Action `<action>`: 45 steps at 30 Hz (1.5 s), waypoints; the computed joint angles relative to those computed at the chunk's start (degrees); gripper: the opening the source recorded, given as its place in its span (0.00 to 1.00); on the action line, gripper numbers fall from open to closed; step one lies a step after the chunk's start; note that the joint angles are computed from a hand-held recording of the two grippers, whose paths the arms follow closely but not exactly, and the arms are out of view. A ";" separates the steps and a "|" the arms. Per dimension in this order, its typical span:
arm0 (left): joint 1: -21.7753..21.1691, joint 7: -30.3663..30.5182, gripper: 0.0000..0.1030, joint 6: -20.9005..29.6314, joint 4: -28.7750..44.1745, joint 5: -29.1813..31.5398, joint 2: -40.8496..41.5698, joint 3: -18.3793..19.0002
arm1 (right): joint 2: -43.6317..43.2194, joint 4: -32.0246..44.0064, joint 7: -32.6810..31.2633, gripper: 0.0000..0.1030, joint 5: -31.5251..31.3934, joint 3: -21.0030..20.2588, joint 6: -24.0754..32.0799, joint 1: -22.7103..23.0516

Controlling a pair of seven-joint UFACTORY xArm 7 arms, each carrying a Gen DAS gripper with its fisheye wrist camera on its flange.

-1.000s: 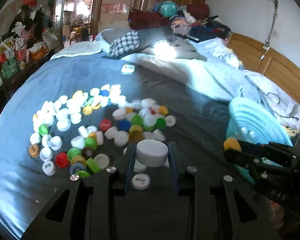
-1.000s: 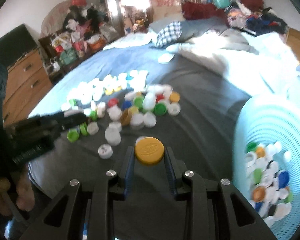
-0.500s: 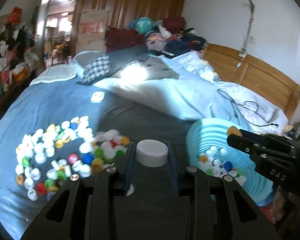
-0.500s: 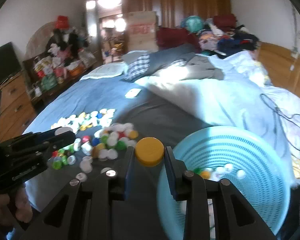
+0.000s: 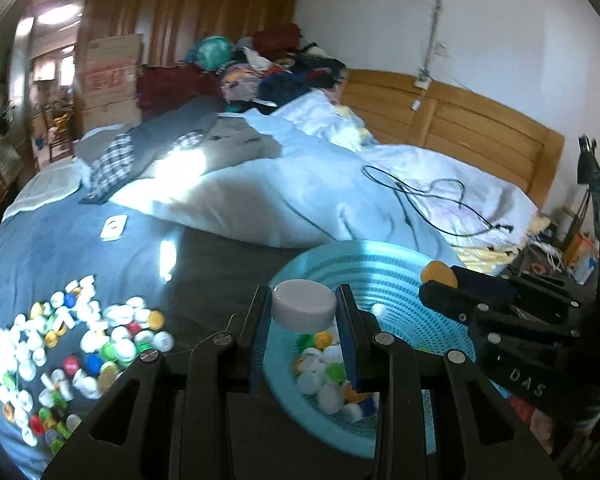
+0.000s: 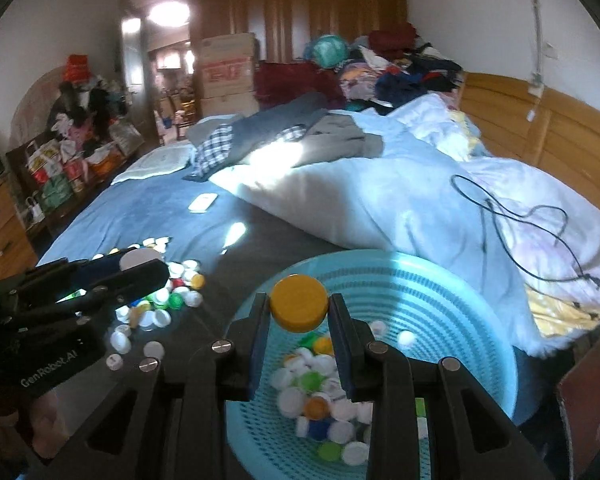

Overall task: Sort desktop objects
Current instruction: 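Carry the white caps and yellow cap over the light-blue basket, then hold both caps above the caps inside the basket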

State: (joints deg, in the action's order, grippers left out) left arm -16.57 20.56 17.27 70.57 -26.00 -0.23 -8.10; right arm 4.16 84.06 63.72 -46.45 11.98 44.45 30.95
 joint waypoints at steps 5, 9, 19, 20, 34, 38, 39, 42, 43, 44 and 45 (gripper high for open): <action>-1.12 -7.94 0.26 6.93 6.60 9.26 4.65 -0.96 | -3.50 -4.09 -1.09 0.31 3.25 -0.08 0.60 -2.22; -2.20 -14.23 0.26 15.32 12.23 16.92 8.50 -1.08 | -5.49 -6.74 -2.83 0.31 7.21 0.19 0.38 -4.43; -3.01 -17.77 0.26 17.97 13.47 21.49 9.30 -1.27 | -6.53 -8.51 -3.33 0.31 8.58 1.66 -0.76 -6.63; -3.00 -17.84 0.26 17.95 13.57 21.59 9.35 -1.28 | -6.54 -8.51 -3.21 0.31 8.54 1.73 -0.83 -6.66; -3.26 -18.17 0.26 18.17 14.45 22.05 10.31 -1.50 | -6.62 -8.92 -2.73 0.31 8.67 1.91 -1.13 -6.98; -3.28 -18.29 0.26 18.20 14.71 22.02 10.54 -1.46 | -6.55 -9.01 -2.90 0.31 8.77 1.80 -1.35 -7.01; -3.28 -18.34 0.26 18.23 14.77 22.01 10.62 -1.45 | -6.52 -9.02 -2.89 0.31 8.78 1.79 -1.38 -7.01; -3.29 -18.35 0.26 18.23 14.65 21.97 10.57 -1.46 | -6.52 -9.06 -2.89 0.31 8.77 1.78 -1.40 -6.98; -3.24 -18.29 0.26 18.22 14.56 21.91 10.50 -1.45 | -6.47 -9.04 -2.82 0.31 8.69 1.80 -1.37 -6.96; -3.25 -18.33 0.26 18.23 14.54 21.96 10.48 -1.44 | -6.45 -9.02 -2.89 0.31 8.79 1.78 -1.38 -6.95; -3.22 -18.33 0.26 18.24 14.47 21.92 10.46 -1.43 | -6.36 -8.96 -2.96 0.31 8.83 1.78 -1.35 -6.94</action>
